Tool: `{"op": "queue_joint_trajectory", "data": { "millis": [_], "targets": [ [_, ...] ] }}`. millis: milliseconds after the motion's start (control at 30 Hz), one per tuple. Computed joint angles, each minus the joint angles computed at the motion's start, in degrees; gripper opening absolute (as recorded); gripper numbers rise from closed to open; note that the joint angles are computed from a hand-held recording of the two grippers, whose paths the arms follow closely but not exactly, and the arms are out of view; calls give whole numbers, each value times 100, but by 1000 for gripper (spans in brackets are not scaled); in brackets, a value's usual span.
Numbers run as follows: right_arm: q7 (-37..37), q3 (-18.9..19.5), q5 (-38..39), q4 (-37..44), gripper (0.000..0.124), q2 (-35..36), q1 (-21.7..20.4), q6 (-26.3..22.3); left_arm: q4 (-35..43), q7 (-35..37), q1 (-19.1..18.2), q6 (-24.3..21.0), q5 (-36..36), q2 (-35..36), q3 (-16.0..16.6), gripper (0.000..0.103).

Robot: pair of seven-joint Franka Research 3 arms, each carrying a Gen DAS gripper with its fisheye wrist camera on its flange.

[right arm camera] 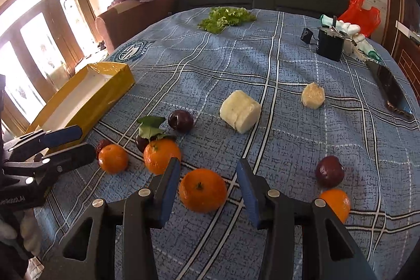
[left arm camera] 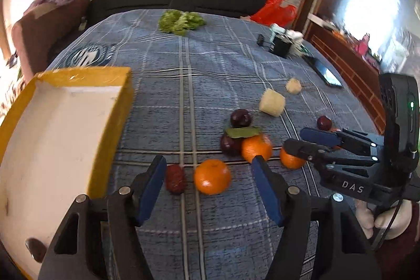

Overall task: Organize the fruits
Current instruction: 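Move left tool to a mandarin while right tool reaches another mandarin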

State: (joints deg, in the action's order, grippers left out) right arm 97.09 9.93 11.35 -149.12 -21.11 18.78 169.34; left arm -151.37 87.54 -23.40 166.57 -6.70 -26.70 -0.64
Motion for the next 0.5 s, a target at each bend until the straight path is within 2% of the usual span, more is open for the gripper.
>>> {"op": "queue_joint_trajectory", "data": {
  "millis": [33, 100, 167, 233, 300, 433, 500],
  "targets": [
    [-31, -51, 52, 19, 48, 19, 53, -78, 52, -51, 156, 30, 211, 86, -200, 67],
    [-137, -150, 152, 54, 48, 73, 157, -166, 170, -72, 279, 17, 479, 287, -372, 67],
    [-190, -183, 248, 62, 48, 77, 206, -208, 261, -40, 269, -43, 534, 464, -370, 66],
    [-139, -99, 190, 48, 48, 66, 136, -191, 340, 33, 216, -144, 437, 620, -304, 52],
    [-168, -132, 245, 58, 48, 85, 180, -189, 379, 76, 259, -197, 393, 709, -313, 45],
    [-172, -109, 279, 79, 48, 112, 186, -222, 381, 336, 183, -144, 233, 758, -261, 37],
    [-32, 3, 153, 109, 48, 142, 82, -311, 395, 489, 137, -148, 137, 791, -241, 36]
  ]
}}
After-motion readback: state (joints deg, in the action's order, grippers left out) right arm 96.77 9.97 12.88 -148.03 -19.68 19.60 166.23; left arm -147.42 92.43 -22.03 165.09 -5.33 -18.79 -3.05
